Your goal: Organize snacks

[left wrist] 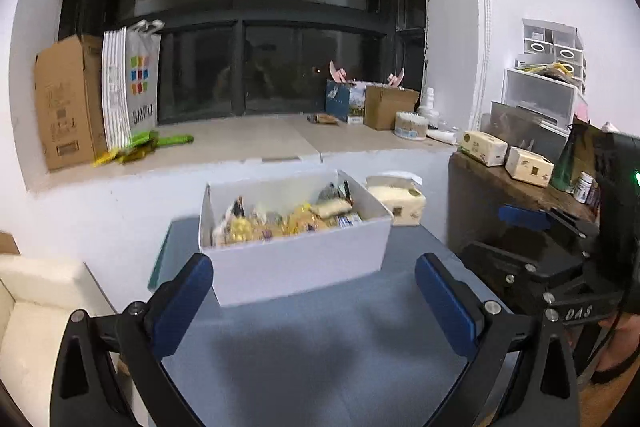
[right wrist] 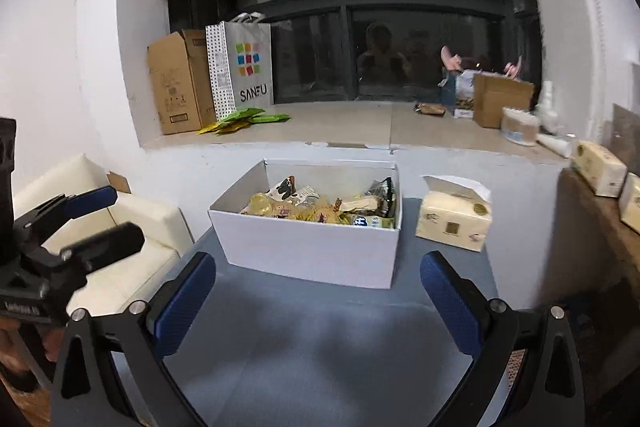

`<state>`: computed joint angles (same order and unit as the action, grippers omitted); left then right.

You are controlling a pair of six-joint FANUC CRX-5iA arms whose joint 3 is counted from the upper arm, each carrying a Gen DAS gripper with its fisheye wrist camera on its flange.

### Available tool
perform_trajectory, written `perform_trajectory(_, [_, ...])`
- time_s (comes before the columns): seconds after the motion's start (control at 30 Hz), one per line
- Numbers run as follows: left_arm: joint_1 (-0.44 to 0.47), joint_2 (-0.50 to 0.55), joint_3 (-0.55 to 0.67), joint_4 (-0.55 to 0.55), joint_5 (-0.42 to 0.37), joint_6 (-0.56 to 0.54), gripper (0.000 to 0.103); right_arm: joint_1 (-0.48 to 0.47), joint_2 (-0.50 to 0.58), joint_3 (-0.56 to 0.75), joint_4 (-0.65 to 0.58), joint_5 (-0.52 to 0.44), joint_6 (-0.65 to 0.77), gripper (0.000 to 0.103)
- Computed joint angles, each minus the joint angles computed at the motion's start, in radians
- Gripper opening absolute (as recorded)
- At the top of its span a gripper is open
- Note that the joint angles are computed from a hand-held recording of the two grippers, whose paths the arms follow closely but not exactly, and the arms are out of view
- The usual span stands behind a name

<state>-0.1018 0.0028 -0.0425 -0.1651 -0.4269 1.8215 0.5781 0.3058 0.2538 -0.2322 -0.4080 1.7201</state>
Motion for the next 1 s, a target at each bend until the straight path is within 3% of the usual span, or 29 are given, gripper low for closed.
perform_trajectory(0.1, [0.009,-0.034,-0.058,0.054,0.019,-0.023,0.103,0.016,-0.049,-0.108,0.087,0.056,-0.116,0.103])
perform_trajectory(0.23, [0.011,-0.056,-0.102,0.078,0.027,-0.023,0.103,-0.019,-0.050,-0.068,-0.078,-0.053,-0.015,0.103])
perform_trajectory(0.33, [0.000,-0.053,-0.092,0.028,0.006,0.018,0.103,-0.019,-0.054,-0.072,-0.075,-0.042,-0.024,0.103])
perform_trajectory(0.43, [0.004,-0.057,-0.100,0.045,0.011,0.008,0.103,-0.030,-0.059,-0.056,-0.144,-0.051,0.031,0.103])
perform_trajectory(0.57, [0.009,-0.062,-0.104,0.053,0.017,-0.001,0.103,-0.014,-0.066,-0.078,-0.082,-0.025,-0.012,0.103])
perform_trajectory(1.0, [-0.003,-0.055,-0.074,-0.014,-0.012,0.049,0.103,-0.002,-0.073,-0.086,-0.040,-0.020,-0.043,0.103])
